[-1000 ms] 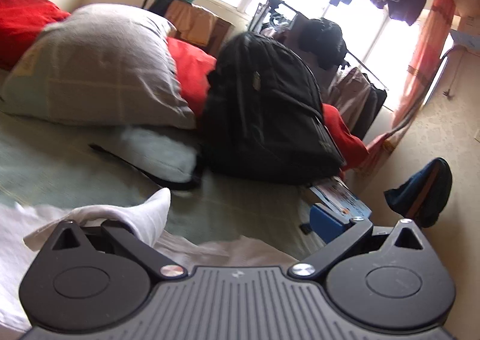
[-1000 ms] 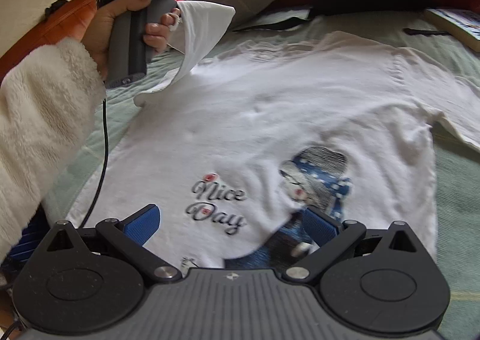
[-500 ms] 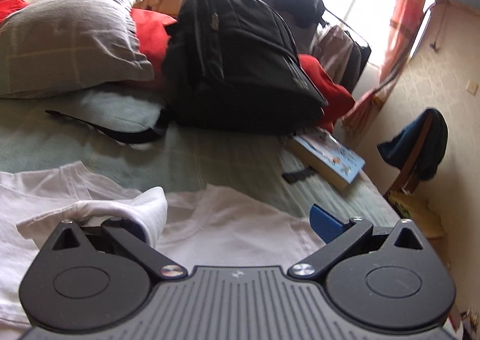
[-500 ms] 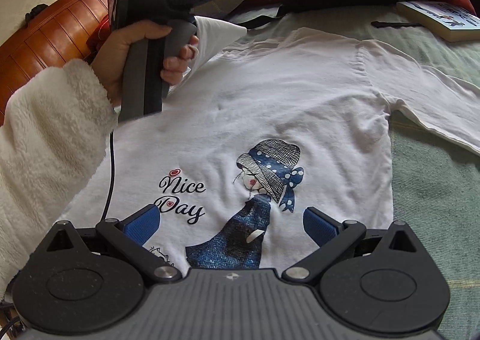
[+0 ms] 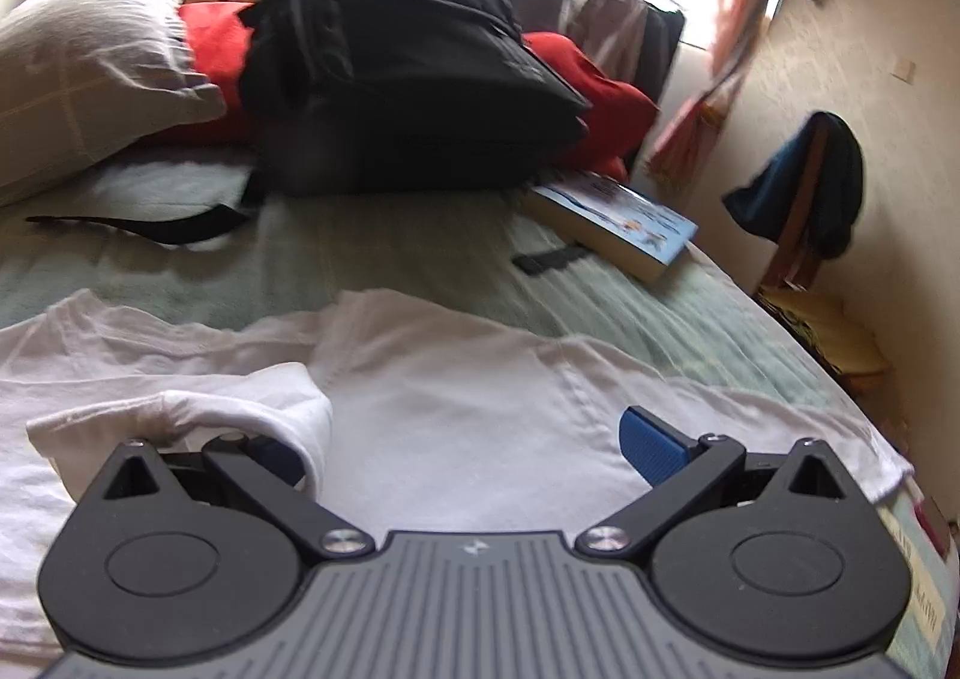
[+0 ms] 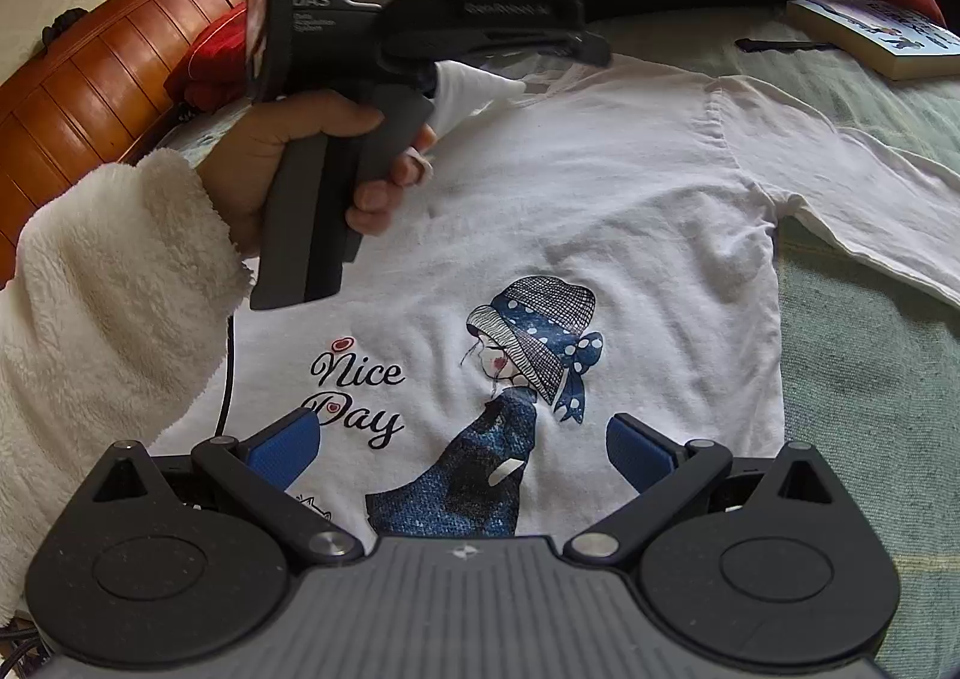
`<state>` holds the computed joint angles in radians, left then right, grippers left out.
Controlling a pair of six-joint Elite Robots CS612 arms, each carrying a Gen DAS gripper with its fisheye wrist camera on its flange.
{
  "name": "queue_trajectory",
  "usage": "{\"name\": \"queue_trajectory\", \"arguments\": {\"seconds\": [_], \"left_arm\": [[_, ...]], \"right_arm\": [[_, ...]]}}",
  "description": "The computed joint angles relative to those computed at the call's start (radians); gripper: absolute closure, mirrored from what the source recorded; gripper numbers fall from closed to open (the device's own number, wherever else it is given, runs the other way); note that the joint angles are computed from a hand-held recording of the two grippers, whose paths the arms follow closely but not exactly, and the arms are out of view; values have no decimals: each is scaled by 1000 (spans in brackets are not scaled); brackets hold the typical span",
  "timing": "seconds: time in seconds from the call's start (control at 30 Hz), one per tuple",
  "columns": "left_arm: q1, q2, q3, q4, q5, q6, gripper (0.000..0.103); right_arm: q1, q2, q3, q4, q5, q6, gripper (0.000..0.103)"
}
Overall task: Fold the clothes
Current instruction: 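Lay the sleeve on the shirt body and open the left tool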
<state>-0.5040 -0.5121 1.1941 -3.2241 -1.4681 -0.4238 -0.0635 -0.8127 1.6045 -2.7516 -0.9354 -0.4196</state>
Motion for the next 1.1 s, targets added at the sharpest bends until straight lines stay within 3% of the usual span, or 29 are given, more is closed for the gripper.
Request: {"name": "queue_trajectory", "arguments": {"seconds": [0.2,0.37,0.47,0.57,0.63,0.83,0.9,1.1], "left_arm": [[-13,2,-6,96,2,121,1],[4,3,15,45,-79,36,1],[24,-5,44,-18,-186,-18,1],[46,-18,79,-71,-291,-97,1],[59,-20,101,-128,-318,-179,1],[85,4,90,-187,-262,-480,1],[85,20,67,-216,-240,-532,1],[60,39,-5,-192,-220,-381,1]], "right_arm": [[0,0,2,-6,-2,4,0],[-1,2,1,-17,-7,17,0],[-3,3,2,-26,-9,28,0],[-5,7,0,-33,-4,41,0],[-6,10,-3,-39,1,52,0],[-7,19,-13,-38,11,80,0],[-8,17,-9,-43,16,81,0],[-9,17,-7,-54,11,94,0]]}}
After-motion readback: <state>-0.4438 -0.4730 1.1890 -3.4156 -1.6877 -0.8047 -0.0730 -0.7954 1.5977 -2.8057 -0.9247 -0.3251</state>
